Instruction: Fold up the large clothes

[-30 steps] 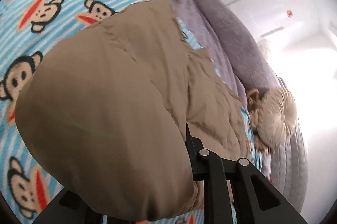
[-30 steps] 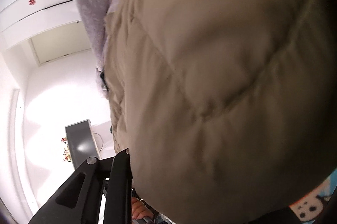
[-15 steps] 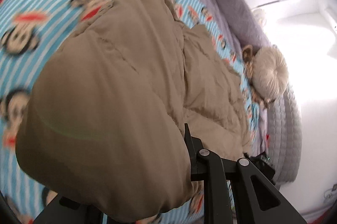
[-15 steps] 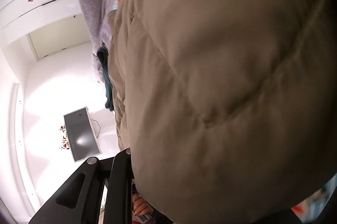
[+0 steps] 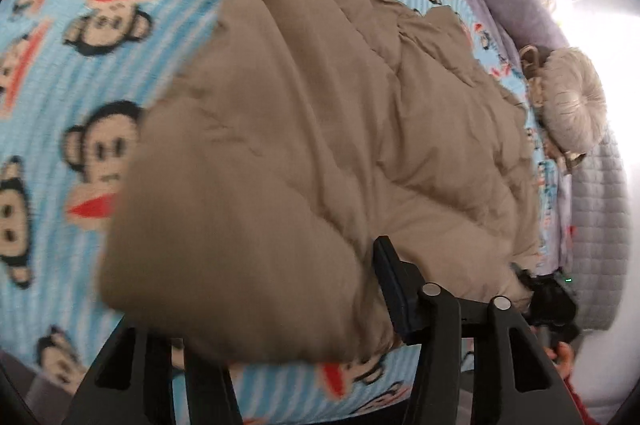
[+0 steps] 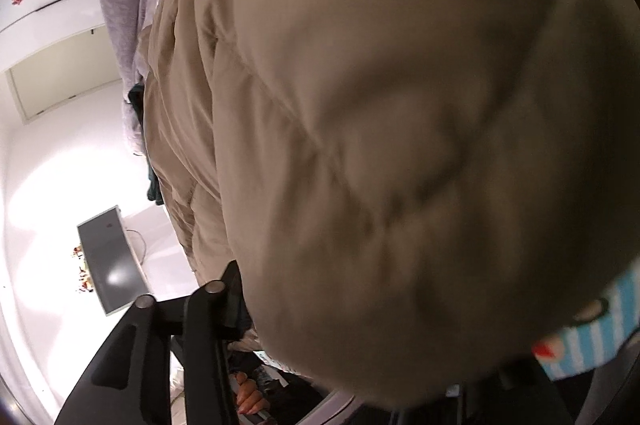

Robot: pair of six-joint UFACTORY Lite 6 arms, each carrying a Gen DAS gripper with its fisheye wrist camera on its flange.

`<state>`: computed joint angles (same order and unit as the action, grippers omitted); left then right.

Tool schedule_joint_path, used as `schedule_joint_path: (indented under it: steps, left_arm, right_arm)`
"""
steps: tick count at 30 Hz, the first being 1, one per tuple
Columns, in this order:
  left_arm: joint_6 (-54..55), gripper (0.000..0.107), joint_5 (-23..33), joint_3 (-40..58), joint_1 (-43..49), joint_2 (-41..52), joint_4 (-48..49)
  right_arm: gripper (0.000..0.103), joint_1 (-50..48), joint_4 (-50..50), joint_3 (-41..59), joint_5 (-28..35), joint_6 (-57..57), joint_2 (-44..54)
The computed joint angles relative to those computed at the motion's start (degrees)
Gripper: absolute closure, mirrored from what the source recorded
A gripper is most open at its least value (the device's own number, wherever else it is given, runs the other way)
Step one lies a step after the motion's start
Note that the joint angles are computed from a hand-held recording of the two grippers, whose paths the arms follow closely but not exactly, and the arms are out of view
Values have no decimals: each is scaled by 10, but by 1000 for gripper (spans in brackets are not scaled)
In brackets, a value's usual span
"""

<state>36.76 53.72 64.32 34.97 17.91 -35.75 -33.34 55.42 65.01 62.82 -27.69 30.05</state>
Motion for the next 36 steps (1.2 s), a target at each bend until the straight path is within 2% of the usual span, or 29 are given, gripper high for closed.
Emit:
schedule_joint_path:
  steps: [4, 6, 11, 13, 14, 15, 20, 25, 26, 29, 36]
  left_arm:
    - [-11, 53, 14, 3, 21, -41, 41]
    - [-8, 53, 24, 0, 36, -64, 57]
    - [12, 52, 36, 3, 63, -105, 86]
    - [11, 29, 39, 17, 68, -109, 92]
    - [9, 11, 34, 17, 69, -116, 95]
    - [4, 10, 26, 17, 63, -121, 94]
    - [-2, 10, 14, 44, 56, -106, 98]
    - [-10, 10, 2, 76, 33, -64, 109]
    - [-14, 10, -1, 80, 26, -58, 110]
    - [-24, 10, -5, 89, 8, -38, 119]
    - [-26, 10, -7, 126, -13, 9, 135]
  right_arm:
    - [42, -5, -43, 5, 3, 28, -29]
    - [32, -23, -65, -18, 7, 26, -61]
    - [29, -32, -94, -23, 12, 44, -107]
    - [26, -25, -105, -51, 1, 47, -146]
    - [19, -38, -126, -88, 15, 48, -192]
    - [19, -27, -123, -109, 9, 45, -215]
    - [18, 6, -148, -88, 17, 67, -244]
    - [15, 67, -171, -102, 11, 80, -313]
    - [3, 85, -177, -105, 6, 79, -326]
    - [0, 157, -194, -111, -24, 101, -365]
    - [0, 299, -291, -81, -85, 216, -337]
